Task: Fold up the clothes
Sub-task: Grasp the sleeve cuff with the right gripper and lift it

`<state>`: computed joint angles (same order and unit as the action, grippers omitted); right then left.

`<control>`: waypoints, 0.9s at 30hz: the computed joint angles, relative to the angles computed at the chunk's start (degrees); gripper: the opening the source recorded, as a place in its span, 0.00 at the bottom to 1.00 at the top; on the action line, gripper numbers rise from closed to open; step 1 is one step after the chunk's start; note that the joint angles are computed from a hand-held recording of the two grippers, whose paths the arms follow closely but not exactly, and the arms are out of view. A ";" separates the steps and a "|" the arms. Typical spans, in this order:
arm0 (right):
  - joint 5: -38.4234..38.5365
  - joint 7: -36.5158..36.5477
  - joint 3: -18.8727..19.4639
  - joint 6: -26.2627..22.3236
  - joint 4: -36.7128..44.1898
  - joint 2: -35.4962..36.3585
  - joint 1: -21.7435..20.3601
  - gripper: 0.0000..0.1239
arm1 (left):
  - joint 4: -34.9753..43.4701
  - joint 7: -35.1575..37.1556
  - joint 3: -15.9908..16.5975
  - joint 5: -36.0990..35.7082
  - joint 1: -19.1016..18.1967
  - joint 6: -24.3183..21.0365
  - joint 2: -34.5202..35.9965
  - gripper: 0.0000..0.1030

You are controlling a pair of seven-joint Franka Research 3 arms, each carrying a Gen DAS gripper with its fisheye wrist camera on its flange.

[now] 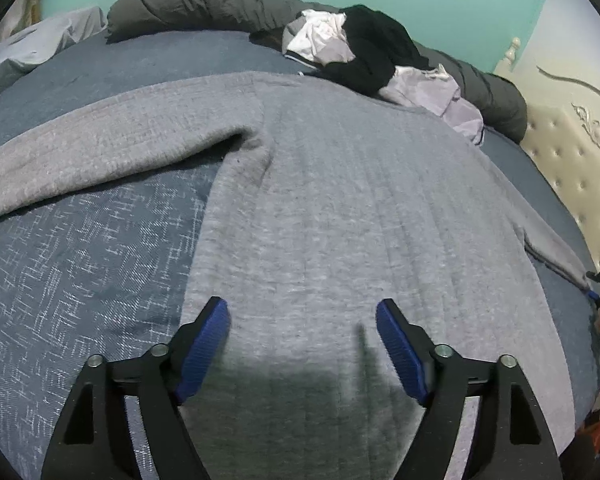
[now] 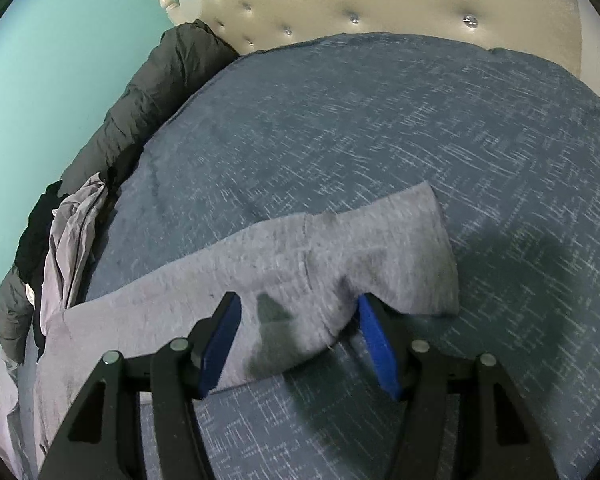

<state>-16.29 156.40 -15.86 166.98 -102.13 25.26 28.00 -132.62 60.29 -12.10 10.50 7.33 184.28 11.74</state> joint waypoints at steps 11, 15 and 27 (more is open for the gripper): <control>-7.11 -1.81 -2.45 3.57 2.38 -0.44 3.39 0.06 | -1.34 -2.81 3.00 1.69 -1.83 1.61 -0.84 0.88; -2.12 -10.58 4.03 4.85 6.68 0.74 0.08 0.06 | -2.52 -2.81 -0.76 1.92 2.13 3.00 -1.61 0.91; 11.47 -32.29 16.31 -5.67 39.27 16.22 1.92 0.06 | -6.82 -7.21 0.44 8.97 2.93 7.14 -5.24 0.93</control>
